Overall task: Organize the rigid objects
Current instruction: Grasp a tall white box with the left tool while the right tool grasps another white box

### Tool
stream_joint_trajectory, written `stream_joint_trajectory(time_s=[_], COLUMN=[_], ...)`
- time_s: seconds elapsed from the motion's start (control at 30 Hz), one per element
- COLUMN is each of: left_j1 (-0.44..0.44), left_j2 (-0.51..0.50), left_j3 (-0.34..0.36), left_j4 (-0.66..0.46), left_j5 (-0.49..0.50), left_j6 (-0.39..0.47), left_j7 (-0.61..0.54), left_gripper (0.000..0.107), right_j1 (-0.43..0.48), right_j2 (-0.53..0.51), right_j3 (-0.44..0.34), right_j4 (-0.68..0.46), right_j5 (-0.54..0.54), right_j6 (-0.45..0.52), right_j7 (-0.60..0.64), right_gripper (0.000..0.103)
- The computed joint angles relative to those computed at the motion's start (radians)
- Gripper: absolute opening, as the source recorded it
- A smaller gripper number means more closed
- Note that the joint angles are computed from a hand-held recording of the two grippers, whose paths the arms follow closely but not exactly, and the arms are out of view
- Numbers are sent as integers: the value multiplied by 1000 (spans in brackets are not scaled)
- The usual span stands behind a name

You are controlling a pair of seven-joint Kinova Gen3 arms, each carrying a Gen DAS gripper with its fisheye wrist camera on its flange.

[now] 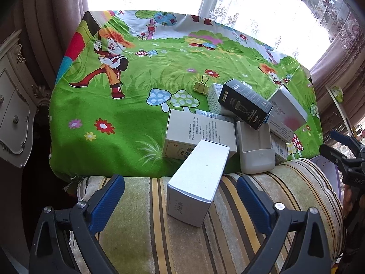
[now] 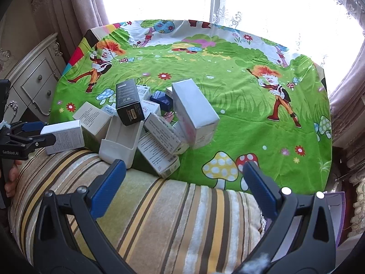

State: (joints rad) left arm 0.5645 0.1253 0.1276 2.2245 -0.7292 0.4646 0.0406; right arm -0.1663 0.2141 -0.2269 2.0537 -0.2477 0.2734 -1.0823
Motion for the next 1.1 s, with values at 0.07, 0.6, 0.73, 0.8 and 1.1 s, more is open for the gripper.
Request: stream_joint_trajectory(time_s=[0.07, 0.6, 0.73, 0.8, 1.1], left_j1=[-10, -5, 13, 21, 61], left_j2=[7, 25, 26, 25, -13], left_j3=[2, -33, -40, -41, -28], left_j4=[-4, -6, -8, -9, 14], left_j5=[15, 92, 81, 74, -62], left_j6=[-9, -69, -65, -61, -42], left_j7=[-28, -156, -149, -141, 50], left_gripper=[90, 60, 42, 37, 36], right_j1=[-24, -79, -23, -5, 266], right_j2=[24, 200, 189, 178, 116], right_j3=[25, 47, -6, -21, -261], right_j4=[-25, -185, -169, -154, -73], right_j5=[37, 171, 147, 132, -53], right_j6=[-15, 14, 0, -19, -77], right_j7=[-14, -64, -43, -37, 113], right_gripper=[103, 51, 40, 39, 39])
